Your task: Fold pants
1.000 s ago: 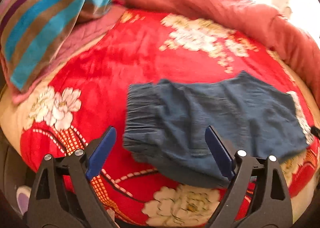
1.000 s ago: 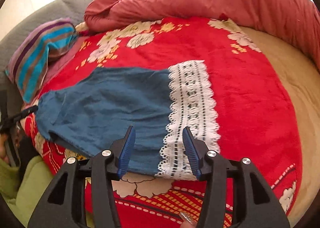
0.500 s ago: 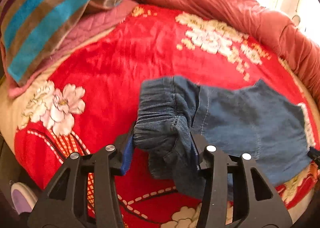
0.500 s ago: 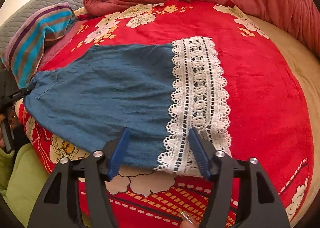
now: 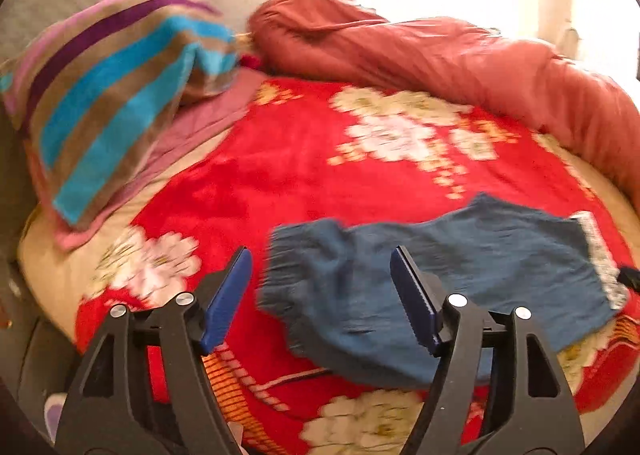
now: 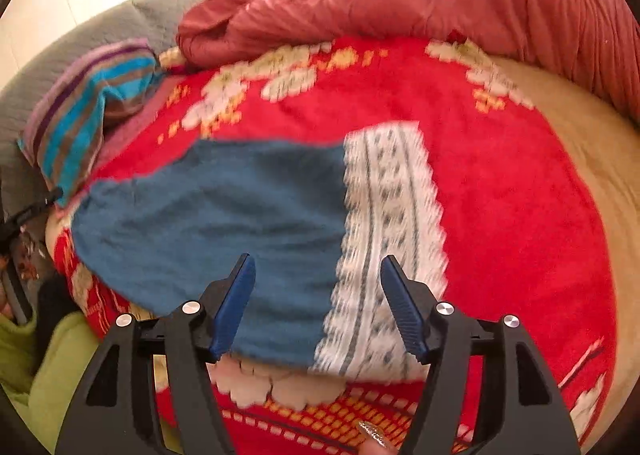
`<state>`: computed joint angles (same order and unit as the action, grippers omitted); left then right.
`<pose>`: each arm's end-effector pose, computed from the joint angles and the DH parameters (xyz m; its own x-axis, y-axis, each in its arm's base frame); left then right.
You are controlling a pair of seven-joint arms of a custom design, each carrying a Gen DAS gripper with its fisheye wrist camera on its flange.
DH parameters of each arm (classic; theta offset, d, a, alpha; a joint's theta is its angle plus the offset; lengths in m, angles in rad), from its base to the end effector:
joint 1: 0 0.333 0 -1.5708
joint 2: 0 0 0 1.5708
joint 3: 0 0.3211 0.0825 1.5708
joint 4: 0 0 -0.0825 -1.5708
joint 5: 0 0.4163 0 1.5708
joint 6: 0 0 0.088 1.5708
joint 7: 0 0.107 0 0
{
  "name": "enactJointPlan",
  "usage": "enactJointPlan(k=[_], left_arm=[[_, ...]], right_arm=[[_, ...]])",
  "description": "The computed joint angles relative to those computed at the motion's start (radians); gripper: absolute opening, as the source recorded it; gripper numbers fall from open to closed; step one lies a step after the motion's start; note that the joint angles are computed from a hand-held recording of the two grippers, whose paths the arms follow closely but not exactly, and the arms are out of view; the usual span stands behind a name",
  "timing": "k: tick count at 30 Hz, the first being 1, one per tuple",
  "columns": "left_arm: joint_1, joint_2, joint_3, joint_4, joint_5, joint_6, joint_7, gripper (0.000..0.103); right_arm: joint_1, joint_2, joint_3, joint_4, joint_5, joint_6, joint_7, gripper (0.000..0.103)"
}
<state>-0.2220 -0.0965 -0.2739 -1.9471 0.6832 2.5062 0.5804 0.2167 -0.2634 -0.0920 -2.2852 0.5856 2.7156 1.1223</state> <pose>0.5311 -0.2993 0.5897 0.0588 -0.9982 0.0079 -0.6555 -0.0445 -0.7539 0.5391 0.0447 0.5248 0.2095 -0.9444 -0.2534 -0.7461 0.0131 -0.6657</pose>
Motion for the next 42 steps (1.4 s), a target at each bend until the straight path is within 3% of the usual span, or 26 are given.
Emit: enactJointPlan(k=[3,7,11,13,19,25,26,27,28,29,34,38,42], left_arm=[[-0.021,0.070,0.007,0.069,-0.109,0.039,0.123,0.065],[-0.060,0.213,0.017,0.218,-0.221,0.026,0.281,0.065],[-0.101,0.384,0.029,0.422,-0.312,-0.059,0.406,0.065],[-0.129,0.486,0.037,0.553,-0.355,-0.118,0.454,0.065],[-0.195,0.708,0.083,0.844,-0.426,-0.233,0.529,0.066],[-0.224,0.879,0.105,1.077,-0.493,-0.321,0.570,0.070],[-0.234,0.892,0.116,1.094,-0.491,-0.329,0.564,0.067],[-0.239,0.896,0.122,1.097,-0.491,-0.325,0.561,0.049],[-0.239,0.895,0.120,1.095,-0.496,-0.316,0.567,0.021],[-0.232,0.881,0.108,1.072,-0.513,-0.294,0.578,0.008],[-0.255,0.847,0.139,1.029,-0.472,-0.228,0.568,0.005],[-0.257,0.876,0.144,1.053,-0.465,-0.252,0.557,0.006],[-0.240,0.843,0.136,0.979,-0.475,-0.195,0.542,0.009]], right_arm=[[-0.021,0.050,0.004,0.069,-0.035,0.027,0.019,0.064],[-0.067,0.191,0.009,0.238,-0.095,0.001,0.059,0.064],[-0.122,0.320,0.027,0.385,-0.076,-0.086,0.062,0.062],[-0.155,0.381,0.043,0.456,-0.037,-0.151,0.050,0.055],[-0.232,0.484,0.097,0.557,0.081,-0.278,-0.012,0.055],[-0.258,0.496,0.120,0.559,0.148,-0.307,-0.079,0.029],[-0.259,0.494,0.121,0.555,0.159,-0.306,-0.086,0.025],[-0.261,0.489,0.122,0.549,0.174,-0.305,-0.096,0.023],[-0.262,0.481,0.123,0.540,0.194,-0.293,-0.106,0.022],[-0.264,0.475,0.124,0.533,0.216,-0.284,-0.117,0.020],[-0.255,0.454,0.121,0.514,0.303,-0.200,-0.170,0.019],[-0.200,0.488,0.096,0.517,0.059,-0.143,-0.050,0.020],[-0.197,0.496,0.106,0.505,-0.020,-0.098,-0.009,0.023]])
